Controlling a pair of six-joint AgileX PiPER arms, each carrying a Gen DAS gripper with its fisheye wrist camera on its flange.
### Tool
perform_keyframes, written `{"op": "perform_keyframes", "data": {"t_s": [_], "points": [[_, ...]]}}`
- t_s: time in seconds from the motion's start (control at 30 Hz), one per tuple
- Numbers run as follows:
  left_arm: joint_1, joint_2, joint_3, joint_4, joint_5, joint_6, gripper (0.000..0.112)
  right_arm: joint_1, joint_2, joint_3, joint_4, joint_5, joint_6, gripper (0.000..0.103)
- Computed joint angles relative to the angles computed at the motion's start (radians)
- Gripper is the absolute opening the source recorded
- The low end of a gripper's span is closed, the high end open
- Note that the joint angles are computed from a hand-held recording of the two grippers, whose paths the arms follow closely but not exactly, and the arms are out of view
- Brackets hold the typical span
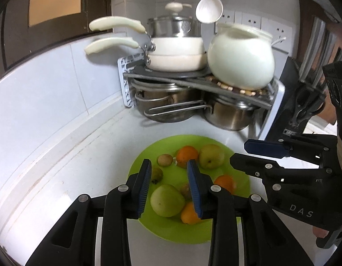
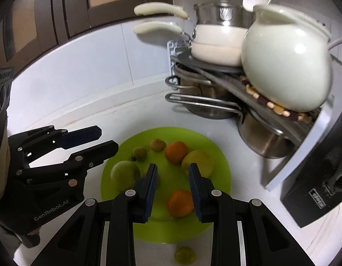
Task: Organize fruits
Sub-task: 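Lift both open tools away from the green plate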
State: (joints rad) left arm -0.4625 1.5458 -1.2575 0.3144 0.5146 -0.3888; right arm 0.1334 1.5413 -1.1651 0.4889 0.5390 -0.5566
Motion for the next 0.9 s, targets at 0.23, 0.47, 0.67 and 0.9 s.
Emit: {"op": "perform_keyframes", "data": {"t_s": [0.23,0.47,0.67,0.9], "points": [[-0.070,-0.084,0.029,0.074,0.031,-0.107,0.040,-0.046,-0.133,0.075,0.042,0.011,-0.041,0.030],[-0.160,-0.161,0.067,0.168,0.064,-0.225,0.052,-0.115,-0.263,0.156,0.069,0.025,-0.066,0.043],[-0.256,-0.209,0.095,0.264,0.100,-0.338,0.062,-0.202,-0.362,0.217,0.111,0.058,-0.099,0.059],[-0.350,-0.226,0.116,0.344,0.132,-0.450,0.073,-0.303,-0.430,0.274,0.149,0.100,-0.138,0.064]]}}
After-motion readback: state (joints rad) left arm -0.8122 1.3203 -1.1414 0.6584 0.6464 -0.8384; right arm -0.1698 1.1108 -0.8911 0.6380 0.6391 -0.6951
